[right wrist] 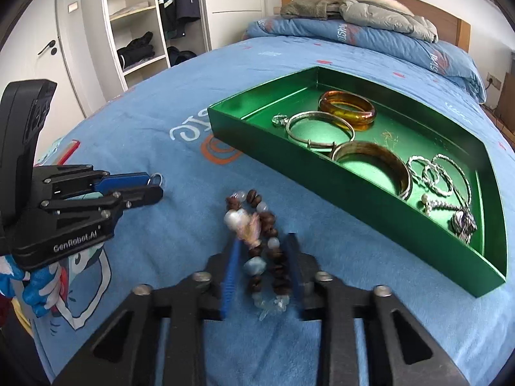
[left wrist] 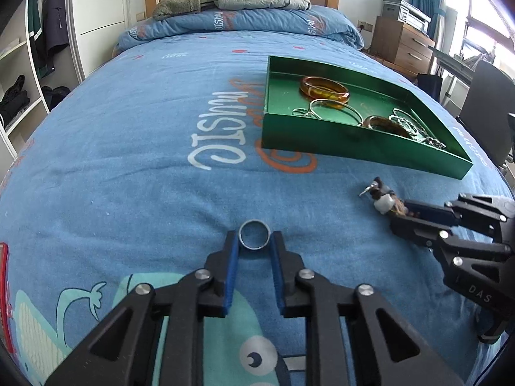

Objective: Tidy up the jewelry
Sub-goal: 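Grasp the second silver ring with the left tool while the right tool grasps the beaded bracelet, then carry the ring and beaded bracelet into the green tray and open both tools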

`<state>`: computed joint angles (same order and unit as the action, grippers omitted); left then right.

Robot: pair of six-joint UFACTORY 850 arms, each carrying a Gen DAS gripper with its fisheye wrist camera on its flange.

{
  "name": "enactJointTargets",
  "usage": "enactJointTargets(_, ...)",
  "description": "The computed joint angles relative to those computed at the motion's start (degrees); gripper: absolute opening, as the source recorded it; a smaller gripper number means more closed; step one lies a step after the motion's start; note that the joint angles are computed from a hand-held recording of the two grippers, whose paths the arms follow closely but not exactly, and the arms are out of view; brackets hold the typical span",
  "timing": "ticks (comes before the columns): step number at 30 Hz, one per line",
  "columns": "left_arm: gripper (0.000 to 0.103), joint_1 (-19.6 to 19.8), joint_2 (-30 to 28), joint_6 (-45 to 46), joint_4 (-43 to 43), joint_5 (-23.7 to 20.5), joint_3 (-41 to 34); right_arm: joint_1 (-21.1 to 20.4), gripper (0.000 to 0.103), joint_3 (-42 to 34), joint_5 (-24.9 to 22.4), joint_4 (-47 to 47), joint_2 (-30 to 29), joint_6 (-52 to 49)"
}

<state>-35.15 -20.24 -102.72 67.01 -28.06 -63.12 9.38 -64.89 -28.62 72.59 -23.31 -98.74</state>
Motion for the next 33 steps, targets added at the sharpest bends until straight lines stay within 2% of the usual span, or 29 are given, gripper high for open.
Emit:
enactJointTargets(4, 0.018, -0.8, 0.6, 0.5, -1.5, -1.2, 0.2, -0.7, 0.010, 2.0, -0.4, -0.4, 1.7, 0.8)
enactJointTargets(25, 0.018, -10.8, 8.5, -0.2, -3.3, -9.0, 1.3, -9.9, 0.010, 17.5, -3.6, 3.9, 20.1, -1.0)
enactJointTargets(33, 0.018, -11.0, 7.8, 1.1, -3.5, -8.9, -1.8, -13.1, 0.010, 17.5, -5.3, 6.0, 22.7, -2.7)
